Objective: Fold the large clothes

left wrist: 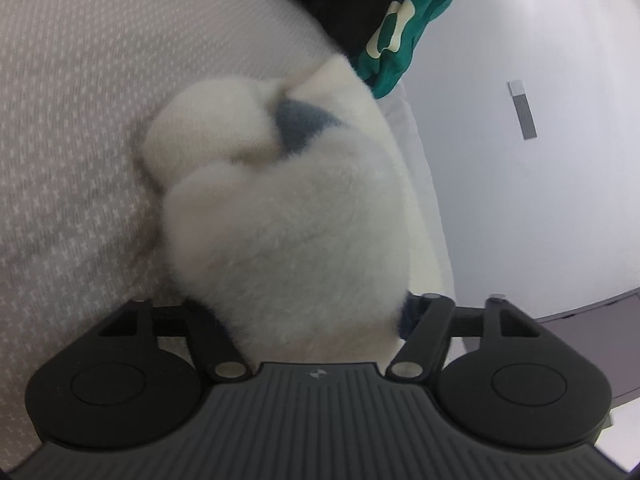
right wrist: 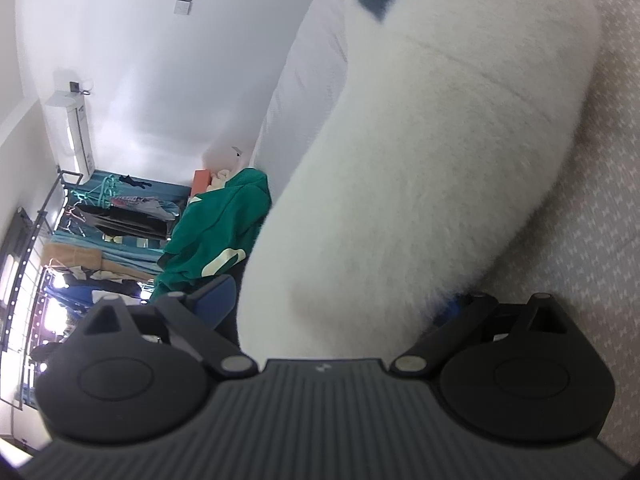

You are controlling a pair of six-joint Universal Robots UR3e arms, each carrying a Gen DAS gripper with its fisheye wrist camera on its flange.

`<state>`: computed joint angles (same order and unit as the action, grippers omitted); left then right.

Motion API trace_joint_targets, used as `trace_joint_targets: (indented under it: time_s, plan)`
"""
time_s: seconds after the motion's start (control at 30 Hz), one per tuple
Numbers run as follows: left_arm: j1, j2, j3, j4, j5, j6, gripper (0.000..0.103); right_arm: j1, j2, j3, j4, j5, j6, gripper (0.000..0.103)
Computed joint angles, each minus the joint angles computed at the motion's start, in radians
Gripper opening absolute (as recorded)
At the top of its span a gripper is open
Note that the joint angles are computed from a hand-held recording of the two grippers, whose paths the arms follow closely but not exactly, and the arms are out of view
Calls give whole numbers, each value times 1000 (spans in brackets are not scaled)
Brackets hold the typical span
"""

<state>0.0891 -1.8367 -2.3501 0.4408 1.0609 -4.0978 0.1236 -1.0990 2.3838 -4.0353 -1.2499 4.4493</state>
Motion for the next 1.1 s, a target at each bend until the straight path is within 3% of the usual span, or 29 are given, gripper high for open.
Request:
trace_joint_targets:
  time_s: [0.17,0.4,0.63,0.73,0.9,1.1]
  plan:
    - [-38,37,52,-78,62,41,56,-22,-15,51,-20,-21,46,98]
    - [-43,52,52,-70,68,48,54,-56,-29,97,-45,-48,85,97]
    - [-21,77,1,-47,48,60,54,-60,-22,27,66,-93,30,95]
    - [-25,75,7,-53,49,58,54,-63,-24,3,118,-99,-2,82]
    - [-24,117,27,-131,54,83,54,-47,-80,4,182,-138,-48,51]
    - [-2,198,38,-215,34,101,53,-48,-154,52,135,-127,-71,43]
